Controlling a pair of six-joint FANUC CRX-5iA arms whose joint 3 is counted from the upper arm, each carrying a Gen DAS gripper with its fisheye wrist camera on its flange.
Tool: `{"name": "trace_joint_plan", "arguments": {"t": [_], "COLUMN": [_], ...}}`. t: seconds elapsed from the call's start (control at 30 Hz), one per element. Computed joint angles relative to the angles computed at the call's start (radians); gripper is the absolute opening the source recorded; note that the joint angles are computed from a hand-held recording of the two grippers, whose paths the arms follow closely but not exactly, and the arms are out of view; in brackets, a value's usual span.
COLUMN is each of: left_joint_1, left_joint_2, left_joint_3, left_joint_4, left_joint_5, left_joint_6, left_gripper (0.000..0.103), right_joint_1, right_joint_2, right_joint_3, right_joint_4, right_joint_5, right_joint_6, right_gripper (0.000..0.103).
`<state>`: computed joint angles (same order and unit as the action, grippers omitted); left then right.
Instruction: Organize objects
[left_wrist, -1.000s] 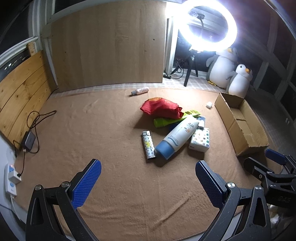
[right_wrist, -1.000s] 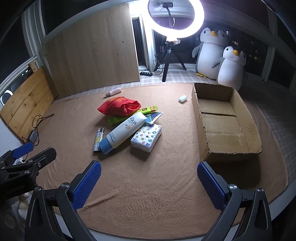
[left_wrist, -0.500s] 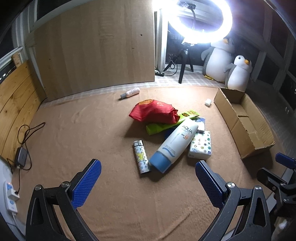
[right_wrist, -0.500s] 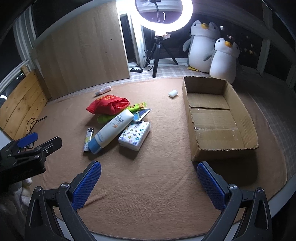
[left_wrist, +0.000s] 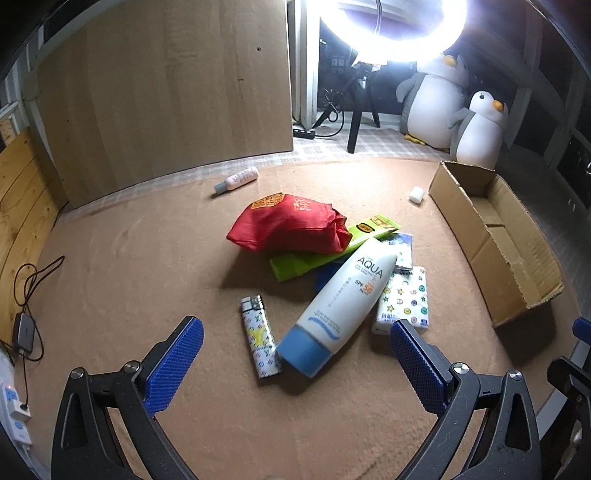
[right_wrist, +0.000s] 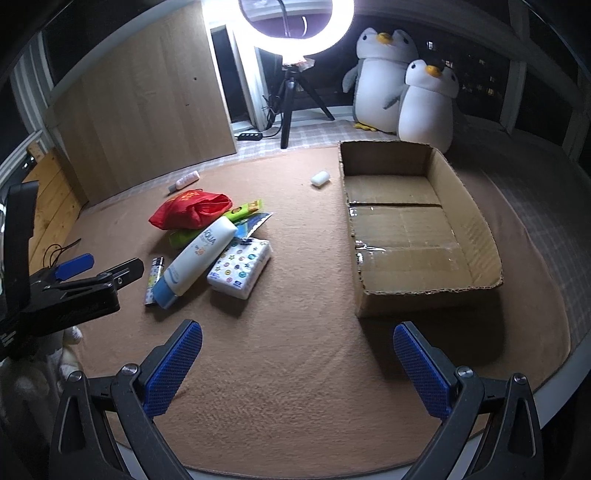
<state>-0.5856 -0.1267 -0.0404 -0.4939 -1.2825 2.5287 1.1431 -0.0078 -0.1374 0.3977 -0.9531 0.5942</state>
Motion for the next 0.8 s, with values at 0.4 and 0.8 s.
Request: {"name": "trace_joint_plan", "arguments": {"t": [0.4, 0.8], "left_joint_1": [0.184, 0.342], "left_joint_2": [0.048, 0.042], "left_joint_3": [-0.054, -0.195], "left_joint_4": [0.191, 0.474], "left_joint_5": [0.161, 0.361], "left_joint_6": [-0.166, -0.376], "left_gripper": [0.092, 0.057], "right_joint_1": [-0.032, -0.074], "right_joint_2": [0.010, 0.027], "right_joint_3": [0.012, 0.041], "right_joint_4": [-0.058, -0.145], "right_joint_5": [0.011, 0.023], "right_joint_6": [0.037, 0.098], "right_gripper": [0.099, 0.092]}}
